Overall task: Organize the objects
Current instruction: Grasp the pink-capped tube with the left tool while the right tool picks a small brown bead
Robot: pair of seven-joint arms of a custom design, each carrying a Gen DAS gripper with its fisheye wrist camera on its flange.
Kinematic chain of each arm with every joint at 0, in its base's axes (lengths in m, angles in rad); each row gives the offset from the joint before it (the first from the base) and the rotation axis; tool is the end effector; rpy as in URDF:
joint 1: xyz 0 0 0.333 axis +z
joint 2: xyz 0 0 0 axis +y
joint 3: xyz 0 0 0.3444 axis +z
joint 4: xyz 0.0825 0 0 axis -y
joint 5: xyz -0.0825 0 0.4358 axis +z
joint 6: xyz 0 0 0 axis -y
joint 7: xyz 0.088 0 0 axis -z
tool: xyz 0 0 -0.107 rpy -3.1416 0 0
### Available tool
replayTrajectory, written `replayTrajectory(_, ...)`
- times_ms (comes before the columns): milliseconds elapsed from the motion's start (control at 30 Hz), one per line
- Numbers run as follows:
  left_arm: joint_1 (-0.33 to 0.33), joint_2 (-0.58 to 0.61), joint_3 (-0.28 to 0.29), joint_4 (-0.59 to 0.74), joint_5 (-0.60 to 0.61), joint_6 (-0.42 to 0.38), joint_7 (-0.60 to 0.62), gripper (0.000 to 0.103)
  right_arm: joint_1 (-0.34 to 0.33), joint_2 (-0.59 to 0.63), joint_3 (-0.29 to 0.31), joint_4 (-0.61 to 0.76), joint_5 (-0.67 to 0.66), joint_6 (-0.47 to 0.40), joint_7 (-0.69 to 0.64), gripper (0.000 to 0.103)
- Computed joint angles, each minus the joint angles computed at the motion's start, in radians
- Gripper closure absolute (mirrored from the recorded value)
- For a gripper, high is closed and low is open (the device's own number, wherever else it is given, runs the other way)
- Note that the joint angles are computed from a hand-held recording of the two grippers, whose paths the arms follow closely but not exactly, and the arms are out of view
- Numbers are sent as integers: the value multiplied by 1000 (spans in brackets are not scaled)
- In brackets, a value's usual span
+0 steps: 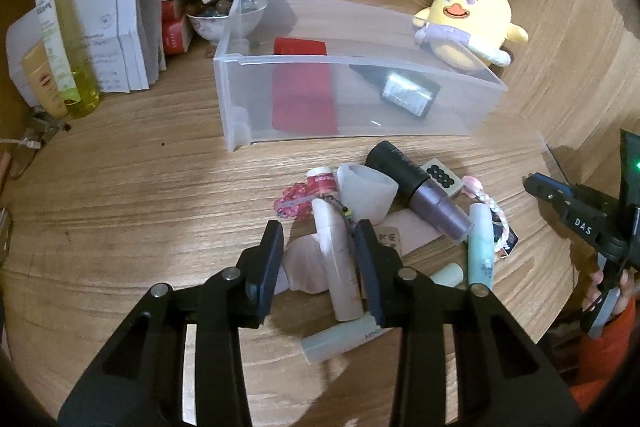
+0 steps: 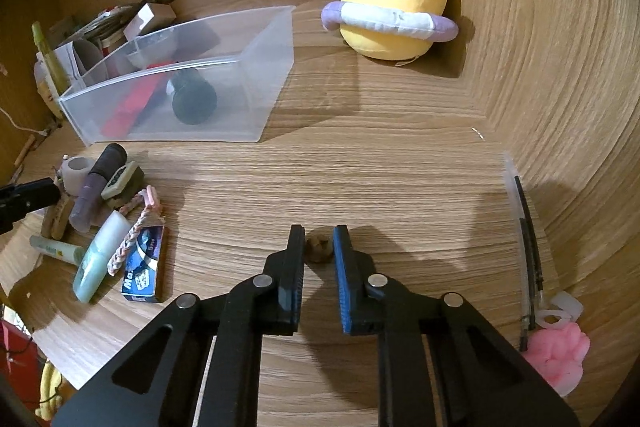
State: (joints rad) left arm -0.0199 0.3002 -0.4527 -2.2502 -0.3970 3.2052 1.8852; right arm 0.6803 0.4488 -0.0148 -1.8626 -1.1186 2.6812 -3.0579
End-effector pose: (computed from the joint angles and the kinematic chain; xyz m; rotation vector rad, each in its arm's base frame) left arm 0.5730 -0.2440 0.2997 -1.6123 2.2293 -0.9139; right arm 0.5405 0.4611 0.2932 -1.7476 1.8268 -0.6570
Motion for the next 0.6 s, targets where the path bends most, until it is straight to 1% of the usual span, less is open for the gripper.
replayTrajectory(67,42,8,-42,7,-4,-9,21,67,0,1,0,1,-1,5,0,90)
replayTrajectory(100,49,11,-49,11,-7,-13,28,68,1,1,-1,3,-4,6,1,90)
replayTrajectory(133,47,12,-47,13,-9,-16,31,72,3,1,-2,5,-7,6,4,90)
replayTrajectory(167,27,8,-26,15,-10,-19,28,83,5,0,-3,5,-12,9,8,90)
replayTrajectory(200,15,3,-8,11,22,-18,-2,86,7,-3,-5,4,-19,11,14,90)
replayTrajectory(233,28,0,-25,10,-16,-18,33,89,9,-5,-6,4,-25,10,18,90)
replayTrajectory(267,74,1,-71,6,-32,-17,49,89,10,-7,-5,4,-30,9,21,90)
replayTrajectory(300,88,-2,-88,5,-75,-19,84,89,10,-9,-5,5,-36,10,25,90)
replayTrajectory(333,75,-10,-71,-5,-47,-14,54,89,10,-10,-5,6,-41,11,27,90)
replayTrajectory(400,33,-24,-28,-18,-45,-1,42,89,10,-11,-3,8,-50,12,30,90)
replayTrajectory(500,48,-43,-40,-39,-51,9,40,89,10,-10,0,15,-60,16,32,90)
replayTrajectory(567,37,-60,-26,-54,-49,13,31,89,13,-9,1,22,-68,17,32,90)
replayTrajectory(600,53,-68,-40,-61,-54,14,33,89,15,-8,1,26,-74,17,33,90)
